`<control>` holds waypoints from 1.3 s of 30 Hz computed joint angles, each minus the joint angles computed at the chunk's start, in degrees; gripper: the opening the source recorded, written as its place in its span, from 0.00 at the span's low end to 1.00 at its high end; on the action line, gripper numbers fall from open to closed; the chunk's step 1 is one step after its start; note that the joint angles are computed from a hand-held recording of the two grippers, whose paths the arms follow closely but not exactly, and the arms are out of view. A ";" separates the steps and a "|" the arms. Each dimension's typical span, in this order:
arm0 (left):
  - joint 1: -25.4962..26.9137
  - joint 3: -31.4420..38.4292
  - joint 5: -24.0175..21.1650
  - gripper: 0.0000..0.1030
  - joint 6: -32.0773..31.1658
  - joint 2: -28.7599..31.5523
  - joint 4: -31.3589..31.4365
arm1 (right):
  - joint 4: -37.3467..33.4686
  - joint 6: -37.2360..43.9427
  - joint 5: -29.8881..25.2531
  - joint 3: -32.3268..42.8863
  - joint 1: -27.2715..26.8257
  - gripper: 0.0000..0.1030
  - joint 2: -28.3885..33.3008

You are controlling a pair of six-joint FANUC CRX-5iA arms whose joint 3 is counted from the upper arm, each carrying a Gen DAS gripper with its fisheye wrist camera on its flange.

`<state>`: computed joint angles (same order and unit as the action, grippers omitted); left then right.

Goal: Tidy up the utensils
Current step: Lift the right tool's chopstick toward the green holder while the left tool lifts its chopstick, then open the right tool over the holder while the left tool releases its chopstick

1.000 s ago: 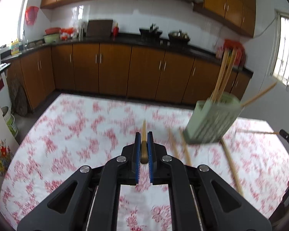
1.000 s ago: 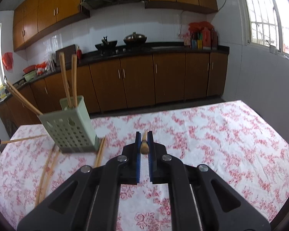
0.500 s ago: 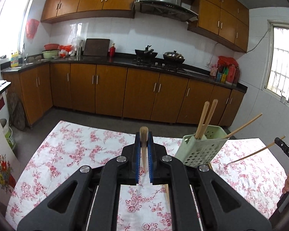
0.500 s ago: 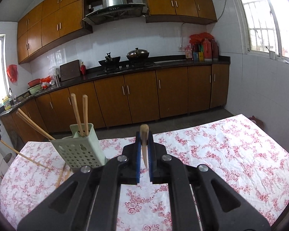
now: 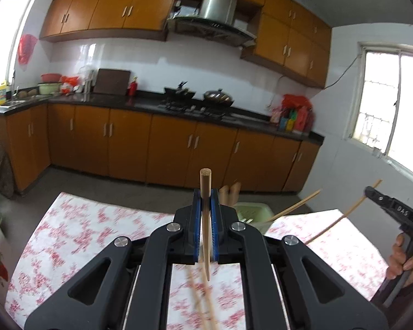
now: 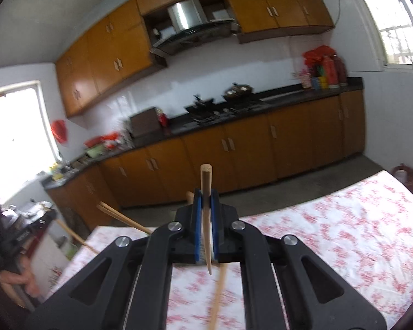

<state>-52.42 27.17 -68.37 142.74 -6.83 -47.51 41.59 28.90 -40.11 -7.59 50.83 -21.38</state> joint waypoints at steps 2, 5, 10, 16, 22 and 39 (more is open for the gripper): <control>-1.14 2.70 0.51 0.07 -0.29 1.52 -1.83 | 0.85 -0.16 1.80 0.87 0.36 0.07 0.32; -2.63 6.85 1.22 0.07 -0.11 4.25 -5.08 | 4.90 -1.89 4.25 1.43 0.70 0.07 1.28; -3.01 12.82 1.71 0.07 1.17 8.71 -9.64 | 9.79 -4.98 8.45 2.65 -1.25 0.07 4.37; -2.32 14.98 0.48 0.07 5.46 12.08 -14.17 | 10.72 -6.31 10.43 4.59 -3.96 0.07 8.62; 1.75 11.88 2.35 0.07 6.82 12.05 -9.07 | 3.26 -0.85 8.20 7.91 -4.93 0.07 13.02; 2.93 9.44 2.52 0.07 7.58 8.90 -6.34 | 10.44 -8.63 6.10 1.67 -6.54 0.20 9.39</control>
<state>-49.49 36.61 -65.85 150.31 2.06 -53.85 52.04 20.26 -34.01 -5.92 44.29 -12.00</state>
